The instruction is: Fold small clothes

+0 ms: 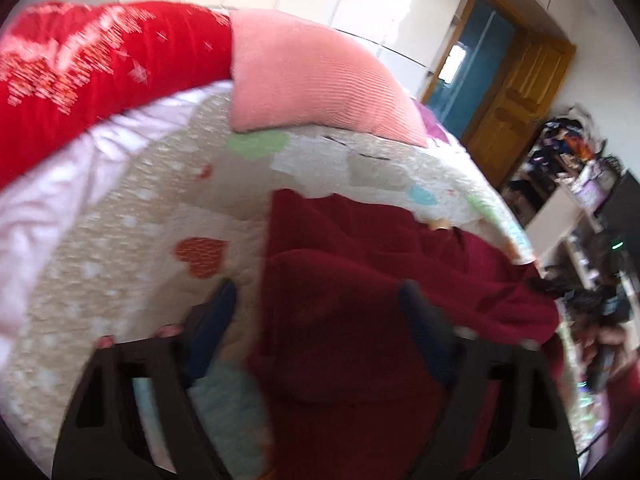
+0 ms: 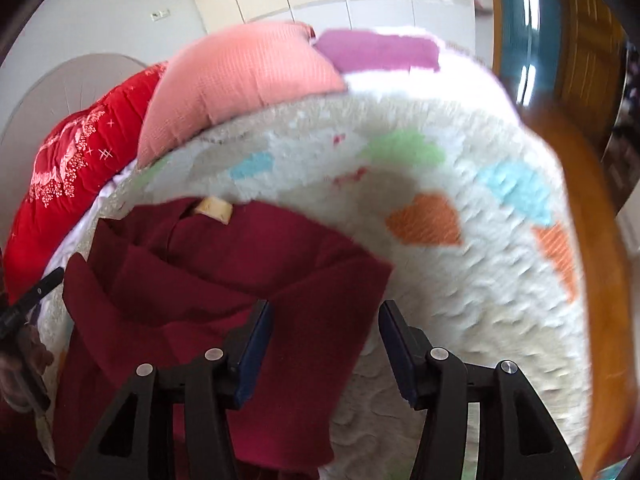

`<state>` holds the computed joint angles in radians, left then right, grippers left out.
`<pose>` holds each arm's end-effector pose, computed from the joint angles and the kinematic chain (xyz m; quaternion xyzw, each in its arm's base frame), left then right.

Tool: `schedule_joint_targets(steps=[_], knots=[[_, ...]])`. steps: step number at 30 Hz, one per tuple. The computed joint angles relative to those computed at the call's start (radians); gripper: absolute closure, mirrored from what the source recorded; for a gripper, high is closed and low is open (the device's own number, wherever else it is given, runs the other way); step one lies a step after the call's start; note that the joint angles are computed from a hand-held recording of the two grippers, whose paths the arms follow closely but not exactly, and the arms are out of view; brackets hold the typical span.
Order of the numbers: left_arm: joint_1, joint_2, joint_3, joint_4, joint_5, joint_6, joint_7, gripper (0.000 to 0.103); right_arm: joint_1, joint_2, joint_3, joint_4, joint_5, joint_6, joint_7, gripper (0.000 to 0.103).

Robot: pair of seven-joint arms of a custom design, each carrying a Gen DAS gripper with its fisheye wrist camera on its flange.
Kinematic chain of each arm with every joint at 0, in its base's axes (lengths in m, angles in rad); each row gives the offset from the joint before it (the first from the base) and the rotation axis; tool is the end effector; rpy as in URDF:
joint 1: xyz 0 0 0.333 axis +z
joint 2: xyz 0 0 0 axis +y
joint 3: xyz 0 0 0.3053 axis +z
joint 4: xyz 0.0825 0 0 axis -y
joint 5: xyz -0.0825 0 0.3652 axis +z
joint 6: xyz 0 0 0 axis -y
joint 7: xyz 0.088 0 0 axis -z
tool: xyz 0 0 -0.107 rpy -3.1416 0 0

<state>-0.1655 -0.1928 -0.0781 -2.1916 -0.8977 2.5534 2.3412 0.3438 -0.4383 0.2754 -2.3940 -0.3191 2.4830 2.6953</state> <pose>0.5049 -0.1165 0.5224 -0.5082 0.7584 -0.4046 0.0542 0.3572 0.2703 0.5275 -0.5668 0.7657 -0.1623 0.2570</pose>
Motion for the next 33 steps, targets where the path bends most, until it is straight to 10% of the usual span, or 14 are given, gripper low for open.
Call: schedule_joint_targets(steps=[1,3,8,11,15,24,33], knots=[[0.005,0.013,-0.011,0.015,0.047,-0.009,-0.033,0.072,-0.001,0.007,-0.006,-0.012,0.006,0.031,0.008,0.085],[0.007,0.031,-0.035,0.035,0.140,0.019,-0.073,0.090,-0.060,0.000,0.044,-0.024,-0.039,0.095,0.075,0.094],[-0.019,0.023,-0.033,0.030,0.131,0.120,-0.031,0.092,-0.159,-0.134,0.124,-0.110,-0.177,0.152,0.333,0.095],[0.013,0.082,-0.077,0.035,0.357,0.165,-0.245,0.092,-0.124,-0.073,0.096,-0.103,-0.120,0.077,0.336,0.093],[0.010,0.096,-0.056,0.033,0.325,0.137,-0.270,0.092,-0.121,-0.166,0.111,-0.160,-0.136,0.063,0.456,0.067],[-0.001,0.031,-0.033,-0.006,0.245,0.115,-0.223,0.092,-0.013,-0.115,0.190,-0.025,-0.186,-0.072,0.254,0.069],[-0.027,-0.164,0.014,-0.182,0.306,0.115,-0.213,0.081,0.128,-0.072,0.135,0.045,-0.108,-0.328,0.268,0.074]])
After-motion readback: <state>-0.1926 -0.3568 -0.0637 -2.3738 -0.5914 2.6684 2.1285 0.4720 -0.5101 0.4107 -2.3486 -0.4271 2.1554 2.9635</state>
